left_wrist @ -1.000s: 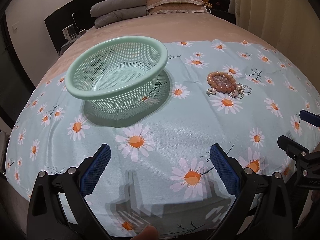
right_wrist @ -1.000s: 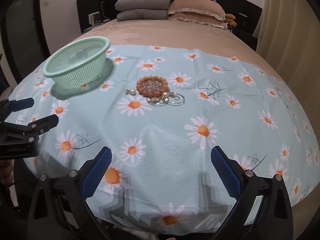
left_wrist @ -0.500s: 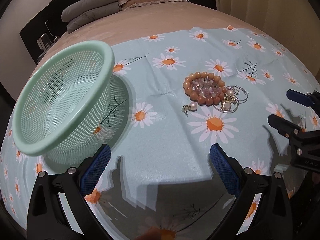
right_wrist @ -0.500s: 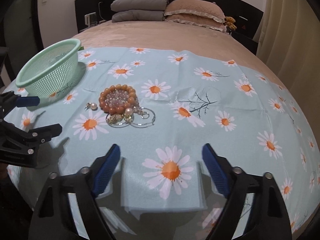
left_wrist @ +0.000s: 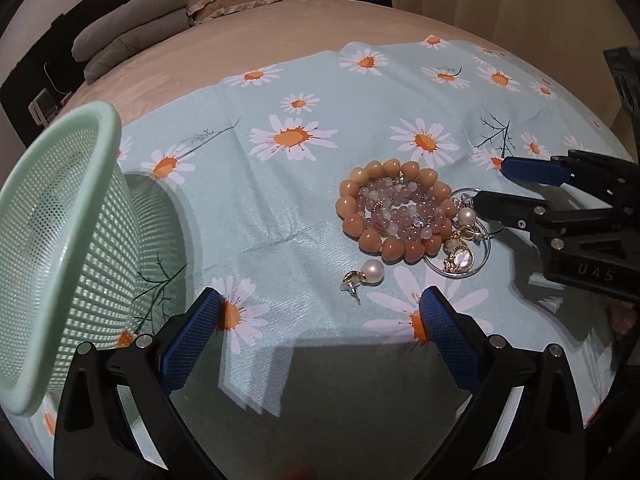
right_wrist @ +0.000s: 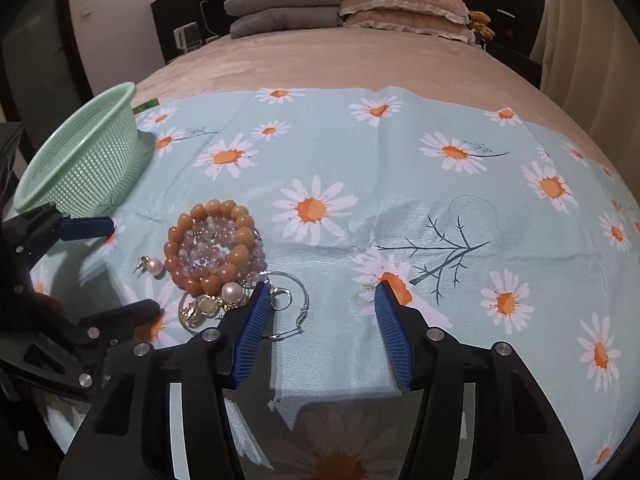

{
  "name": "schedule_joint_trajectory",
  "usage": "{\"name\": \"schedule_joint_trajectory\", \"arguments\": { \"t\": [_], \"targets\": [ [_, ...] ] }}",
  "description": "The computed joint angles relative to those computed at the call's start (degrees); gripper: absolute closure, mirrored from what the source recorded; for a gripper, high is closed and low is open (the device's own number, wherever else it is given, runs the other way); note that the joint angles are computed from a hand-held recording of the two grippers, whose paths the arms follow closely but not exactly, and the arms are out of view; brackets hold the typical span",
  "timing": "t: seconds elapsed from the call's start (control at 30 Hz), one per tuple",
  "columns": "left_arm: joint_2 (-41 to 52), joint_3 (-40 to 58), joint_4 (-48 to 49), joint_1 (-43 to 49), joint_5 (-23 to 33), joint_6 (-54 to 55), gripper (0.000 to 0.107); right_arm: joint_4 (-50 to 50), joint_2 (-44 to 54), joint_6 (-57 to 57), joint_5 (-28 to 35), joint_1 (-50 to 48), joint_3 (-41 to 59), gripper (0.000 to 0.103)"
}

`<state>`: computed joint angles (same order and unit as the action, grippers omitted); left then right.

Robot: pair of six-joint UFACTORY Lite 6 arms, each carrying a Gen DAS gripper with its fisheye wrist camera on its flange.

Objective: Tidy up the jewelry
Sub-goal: 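Move the left tool toward the jewelry pile while the right tool approaches it too, then grasp a pearl earring with the left tool while the right tool grasps a silver hoop earring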

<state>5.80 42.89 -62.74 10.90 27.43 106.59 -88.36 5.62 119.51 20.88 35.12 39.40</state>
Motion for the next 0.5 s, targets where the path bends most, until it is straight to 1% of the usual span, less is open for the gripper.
{"name": "schedule_joint_trajectory", "arguments": {
  "t": [0.03,0.07,0.13,0.17,0.23,0.27,0.3,0.33,0.4,0.47,0.5],
  "targets": [
    [1.5,0.7,-1.9,1.0,1.4,1.8,0.008,1.1,1.5,-1.3,1.3,0.9,0.9,0.06],
    [1.7,0.1,-5.4,1.6,1.9,5.8,0.008,0.8,2.1,-1.3,2.3,1.9,1.2,0.064],
    [0.7,-2.1,-11.2,1.9,1.8,12.9,0.008,-0.1,1.9,-1.1,1.4,2.7,0.9,0.088],
    [0.6,-2.5,-12.1,2.0,1.9,13.8,0.008,-2.5,1.7,1.0,0.7,2.8,0.3,0.091],
    [0.6,-2.1,-11.4,1.9,2.1,12.7,0.009,-3.3,1.7,1.6,1.2,3.6,0.0,0.097],
    [0.4,-2.1,-11.2,1.9,2.5,12.5,0.012,-3.8,1.0,2.3,0.5,3.4,-0.5,0.098],
    [0.0,-2.3,-11.1,2.1,3.0,12.8,0.017,-4.4,-0.1,3.4,-0.3,3.1,-1.4,0.1],
    [-0.6,-2.9,-11.2,2.2,3.5,13.5,0.021,-5.5,-1.4,5.0,-1.2,2.7,-2.6,0.1],
    [-2.1,-4.1,-10.3,2.7,5.5,14.4,0.042,-5.8,-4.0,5.8,-2.3,2.5,-4.7,0.1],
    [-4.2,-5.9,-10.4,2.9,6.6,16.6,0.059,-4.1,-6.6,4.7,-2.9,2.5,-6.4,0.1],
    [-4.5,-6.3,-10.9,2.5,6.2,17.3,0.062,-2.2,-7.9,3.1,-3.1,2.6,-7.0,0.1]
  ]
}}
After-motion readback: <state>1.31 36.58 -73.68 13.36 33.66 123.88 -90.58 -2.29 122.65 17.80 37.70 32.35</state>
